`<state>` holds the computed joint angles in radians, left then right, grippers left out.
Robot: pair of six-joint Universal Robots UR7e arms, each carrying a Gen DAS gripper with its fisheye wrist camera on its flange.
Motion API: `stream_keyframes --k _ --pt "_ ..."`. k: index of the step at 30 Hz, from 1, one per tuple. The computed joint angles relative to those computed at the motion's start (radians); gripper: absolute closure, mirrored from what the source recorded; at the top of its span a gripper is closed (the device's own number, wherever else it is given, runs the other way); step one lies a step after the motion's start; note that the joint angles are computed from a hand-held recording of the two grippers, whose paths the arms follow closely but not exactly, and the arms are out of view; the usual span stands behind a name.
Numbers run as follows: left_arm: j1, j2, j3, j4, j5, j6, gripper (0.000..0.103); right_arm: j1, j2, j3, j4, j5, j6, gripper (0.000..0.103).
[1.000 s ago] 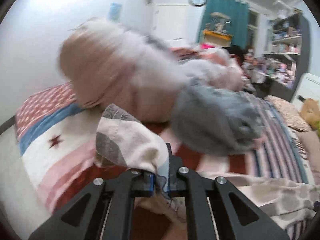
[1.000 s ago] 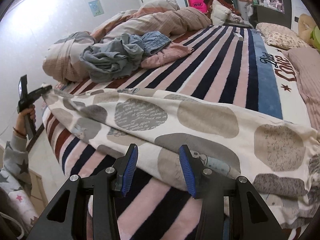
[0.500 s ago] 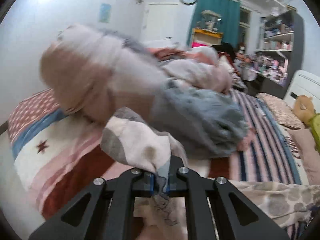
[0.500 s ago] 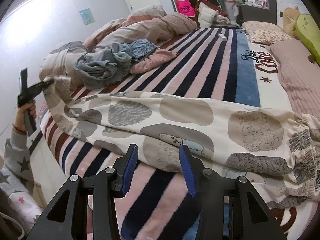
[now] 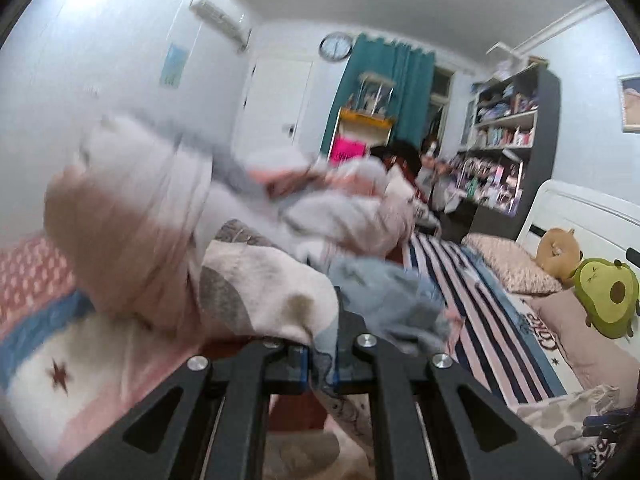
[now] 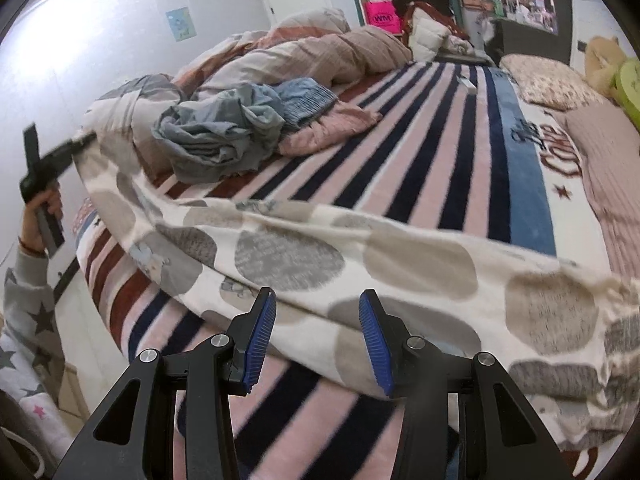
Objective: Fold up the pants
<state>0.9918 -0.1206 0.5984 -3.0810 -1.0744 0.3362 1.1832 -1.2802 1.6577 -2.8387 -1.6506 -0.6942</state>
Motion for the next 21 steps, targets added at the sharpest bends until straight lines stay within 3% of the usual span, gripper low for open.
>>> stream_keyframes --k 3,7,11,13,14,15,18,21 --pt "0.016 0.003 -0.006 0.010 0.029 0.004 0.096 0.017 0.014 -0.007 0.001 -0.016 -0.008 0.064" --pt "0.094 -0.002 0.024 0.197 0.104 -0.182 0.096 0.023 0.021 -0.004 0.010 -0.035 0.003 0.064" --pt "0.151 -0.045 0.136 0.330 0.085 -0.326 0.095 0.023 0.026 -0.006 0.015 -0.057 0.012 0.064" --pt "0.162 -0.085 0.225 0.305 0.069 -0.361 0.081 0.024 0.030 -0.010 0.022 -0.066 0.015 0.064" --pt "0.165 -0.105 0.267 0.279 0.048 -0.371 0.061 0.024 0.031 -0.011 0.023 -0.069 0.015 0.064" --pt "0.167 -0.128 0.313 0.247 0.020 -0.381 0.049 0.025 0.033 -0.013 0.025 -0.072 0.014 0.064" --pt "0.168 -0.197 0.443 0.206 -0.079 -0.454 0.044 0.028 0.039 -0.019 0.032 -0.077 0.014 0.064" --pt "0.173 -0.195 0.458 0.224 -0.159 -0.517 0.038 0.027 0.043 -0.022 0.037 -0.067 0.017 0.064"
